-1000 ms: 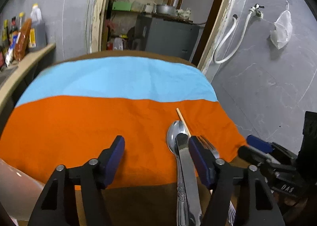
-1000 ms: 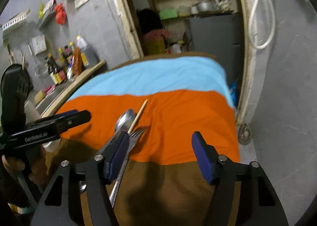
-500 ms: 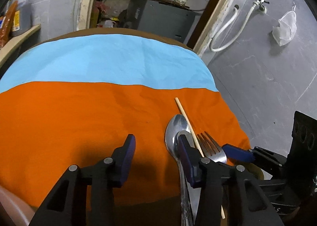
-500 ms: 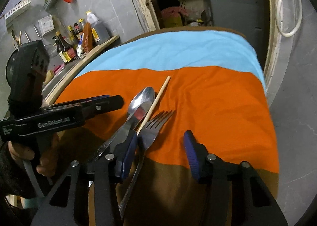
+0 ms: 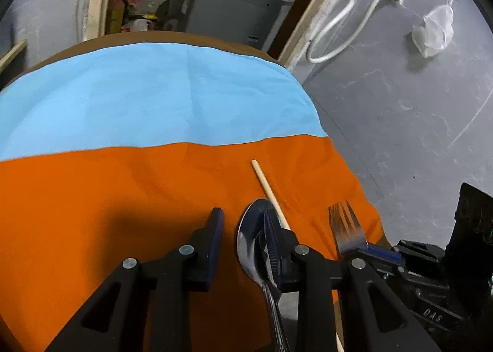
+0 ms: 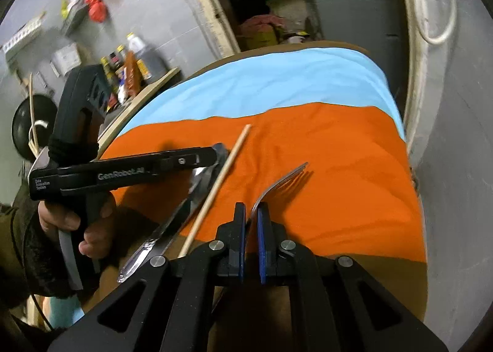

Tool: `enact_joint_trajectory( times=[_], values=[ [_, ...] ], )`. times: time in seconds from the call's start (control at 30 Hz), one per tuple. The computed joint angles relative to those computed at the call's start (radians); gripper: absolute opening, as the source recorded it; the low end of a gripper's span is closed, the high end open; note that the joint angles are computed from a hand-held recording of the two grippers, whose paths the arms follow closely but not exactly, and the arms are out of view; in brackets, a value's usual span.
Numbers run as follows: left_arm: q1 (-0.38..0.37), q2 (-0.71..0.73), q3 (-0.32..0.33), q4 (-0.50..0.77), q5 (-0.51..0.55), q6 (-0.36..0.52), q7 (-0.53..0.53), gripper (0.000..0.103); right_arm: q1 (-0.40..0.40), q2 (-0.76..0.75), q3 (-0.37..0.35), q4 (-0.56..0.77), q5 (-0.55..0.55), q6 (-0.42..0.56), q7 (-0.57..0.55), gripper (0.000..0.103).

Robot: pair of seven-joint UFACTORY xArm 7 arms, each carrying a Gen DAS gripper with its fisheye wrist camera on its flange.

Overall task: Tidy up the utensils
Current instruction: 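Grasp the silver spoon with the left tool while the right tool grasps the fork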

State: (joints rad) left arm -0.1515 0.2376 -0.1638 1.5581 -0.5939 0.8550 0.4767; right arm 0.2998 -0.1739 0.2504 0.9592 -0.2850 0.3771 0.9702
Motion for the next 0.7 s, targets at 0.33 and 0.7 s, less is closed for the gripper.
enact_joint_trajectory(
  times=[0.33,0.7],
  values=[
    [-0.025,0.027,0.003,0.075,0.129,0.064,-0.002,0.008,0.033,0.032,-0.049,-0.013,0.172,-0.061,-0.112,0.007],
    [0.013,-0.005,0.015,0.049,0.039,0.123,-0.029,0.004,0.034,0.038,-0.047,-0.004,0.221,-0.048,-0.148,0.008]
  ],
)
